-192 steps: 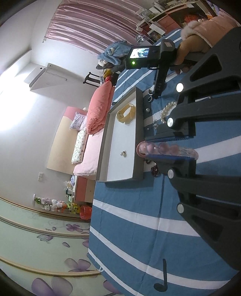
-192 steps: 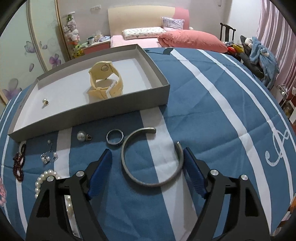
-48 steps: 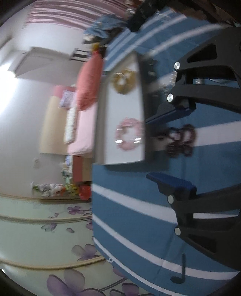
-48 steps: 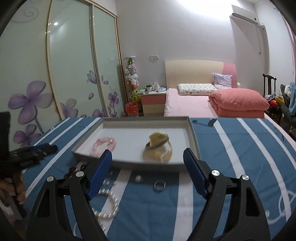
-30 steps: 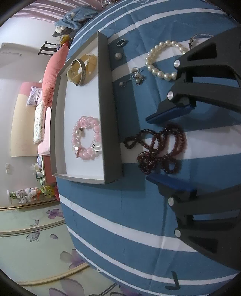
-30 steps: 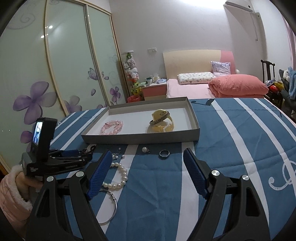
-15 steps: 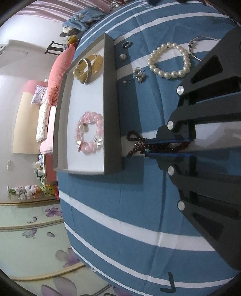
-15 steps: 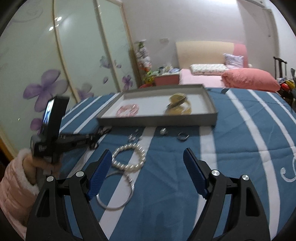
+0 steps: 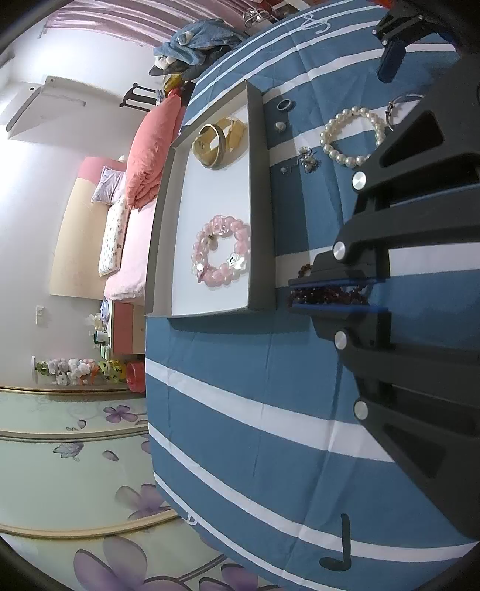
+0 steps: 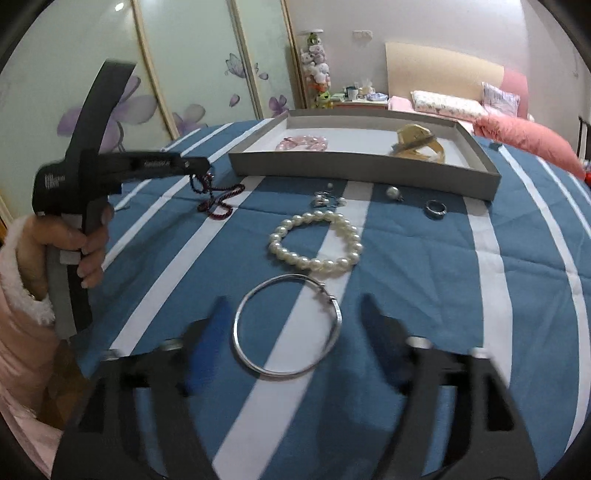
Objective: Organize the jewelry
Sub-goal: 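Lift the dark red bracelet toward the tray while the right tool grasps the silver hoop bangle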
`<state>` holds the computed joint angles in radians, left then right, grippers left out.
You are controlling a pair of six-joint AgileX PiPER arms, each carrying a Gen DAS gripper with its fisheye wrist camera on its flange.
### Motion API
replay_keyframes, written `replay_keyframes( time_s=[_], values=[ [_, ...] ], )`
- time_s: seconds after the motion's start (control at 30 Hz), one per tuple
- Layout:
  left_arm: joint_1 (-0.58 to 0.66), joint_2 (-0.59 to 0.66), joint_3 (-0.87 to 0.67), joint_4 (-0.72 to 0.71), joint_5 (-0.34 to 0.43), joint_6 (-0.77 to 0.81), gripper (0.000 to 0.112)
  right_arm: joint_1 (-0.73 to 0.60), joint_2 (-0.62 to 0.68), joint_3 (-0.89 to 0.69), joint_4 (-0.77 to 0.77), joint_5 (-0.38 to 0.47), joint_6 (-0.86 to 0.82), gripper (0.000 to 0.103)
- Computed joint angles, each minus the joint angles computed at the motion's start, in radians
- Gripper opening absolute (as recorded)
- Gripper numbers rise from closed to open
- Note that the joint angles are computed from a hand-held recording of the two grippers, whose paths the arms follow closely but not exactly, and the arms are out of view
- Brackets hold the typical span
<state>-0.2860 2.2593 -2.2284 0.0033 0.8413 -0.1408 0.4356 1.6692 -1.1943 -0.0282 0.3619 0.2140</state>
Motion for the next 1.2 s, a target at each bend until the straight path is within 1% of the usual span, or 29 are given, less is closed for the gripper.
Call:
replay_keyframes(
  time_s=[0.07, 0.17, 0.3, 0.37, 0.4, 0.43, 0.53, 0.7, 0.8, 0.87, 1.03, 1.2],
  values=[
    [-0.001, 0.0, -0.002, -0.001, 0.001, 0.003, 0.009, 0.015, 0.02, -0.029, -0.044, 0.028, 0.046, 0.084],
    [0.0, -0.002, -0.002, -0.004, -0.001, 0.005, 0.009, 0.039, 0.063, -0.094, -0.132, 0.104, 0.135, 0.084],
    [0.003, -0.004, 0.0, -0.005, -0.003, 0.006, 0.009, 0.052, 0.112, -0.158, -0.191, 0.186, 0.186, 0.085],
    [0.004, -0.003, -0.002, -0.008, -0.001, 0.008, 0.009, 0.066, 0.119, -0.167, -0.238, 0.205, 0.216, 0.084],
    [0.004, -0.003, -0.002, -0.008, -0.001, 0.008, 0.009, 0.069, 0.113, -0.16, -0.24, 0.202, 0.205, 0.079],
    [0.004, -0.004, -0.002, -0.011, 0.001, 0.011, 0.009, 0.067, 0.112, -0.163, -0.231, 0.206, 0.188, 0.07],
    [0.007, -0.009, 0.006, -0.027, -0.002, 0.026, 0.009, 0.036, 0.1, -0.164, -0.189, 0.239, 0.131, 0.07],
    [0.009, -0.035, 0.052, -0.051, -0.028, 0.048, 0.009, -0.048, 0.062, -0.121, -0.25, 0.258, 0.218, 0.07],
    [0.015, -0.059, 0.083, -0.083, -0.051, 0.069, 0.009, -0.098, 0.035, -0.083, -0.241, 0.224, 0.239, 0.07],
    [0.021, -0.085, 0.113, -0.118, -0.076, 0.095, 0.009, -0.116, 0.007, -0.05, -0.215, 0.174, 0.23, 0.07],
    [0.03, -0.141, 0.167, -0.194, -0.132, 0.156, 0.009, -0.129, -0.048, 0.008, -0.204, 0.059, 0.234, 0.07],
    [0.029, -0.218, 0.25, -0.27, -0.212, 0.221, 0.009, -0.13, -0.097, 0.054, -0.267, -0.061, 0.305, 0.07]
  ],
)
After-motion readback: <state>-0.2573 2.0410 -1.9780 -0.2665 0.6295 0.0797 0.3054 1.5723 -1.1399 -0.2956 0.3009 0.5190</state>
